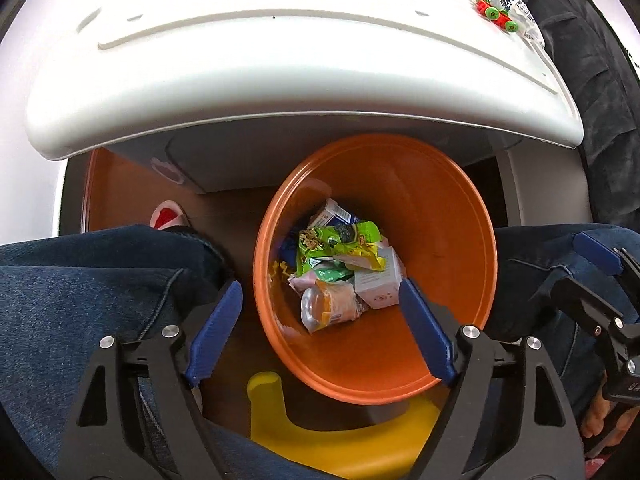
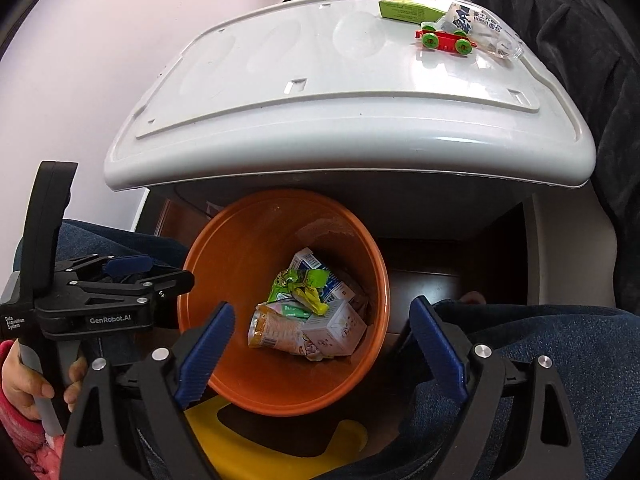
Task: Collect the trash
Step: 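Grasp the white-blue drink pouch with the right tool while the left tool grasps the red toy car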
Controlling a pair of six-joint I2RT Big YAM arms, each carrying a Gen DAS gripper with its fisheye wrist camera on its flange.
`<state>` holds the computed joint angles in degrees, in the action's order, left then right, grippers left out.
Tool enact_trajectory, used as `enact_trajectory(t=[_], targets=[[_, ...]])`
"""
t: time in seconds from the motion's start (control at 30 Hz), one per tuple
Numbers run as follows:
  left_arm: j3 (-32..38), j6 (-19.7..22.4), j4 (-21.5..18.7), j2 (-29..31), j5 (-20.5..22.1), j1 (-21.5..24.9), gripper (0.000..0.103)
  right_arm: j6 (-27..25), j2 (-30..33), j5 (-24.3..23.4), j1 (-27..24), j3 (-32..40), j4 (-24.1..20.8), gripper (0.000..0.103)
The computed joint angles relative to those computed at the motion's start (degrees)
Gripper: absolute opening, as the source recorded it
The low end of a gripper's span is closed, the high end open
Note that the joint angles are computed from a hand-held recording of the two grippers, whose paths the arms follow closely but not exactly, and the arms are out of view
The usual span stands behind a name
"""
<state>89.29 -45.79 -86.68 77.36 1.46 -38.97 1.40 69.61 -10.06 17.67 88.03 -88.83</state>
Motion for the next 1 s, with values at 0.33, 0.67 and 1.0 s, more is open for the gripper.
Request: enact_trajectory(t=[0.33,0.67,1.0], targets=[[0.9,-0.6,-0.5,-0.6,-2.2,-0.1,0.081,0.5,0.0,-0.4,-0.5,0.9,-0.5,0.088],[4.8,0.3,-1.6,-0.2,-6.6,-0.3,0.081,-0.7,11.3,1.4,-7.9,17.8,5.0,0.097],[7.6,0.8,-1.9,1.4,-6.5,-0.4,0.081,-9.8,41.0,16.0,-11.4,51.8,1.0,0.097]])
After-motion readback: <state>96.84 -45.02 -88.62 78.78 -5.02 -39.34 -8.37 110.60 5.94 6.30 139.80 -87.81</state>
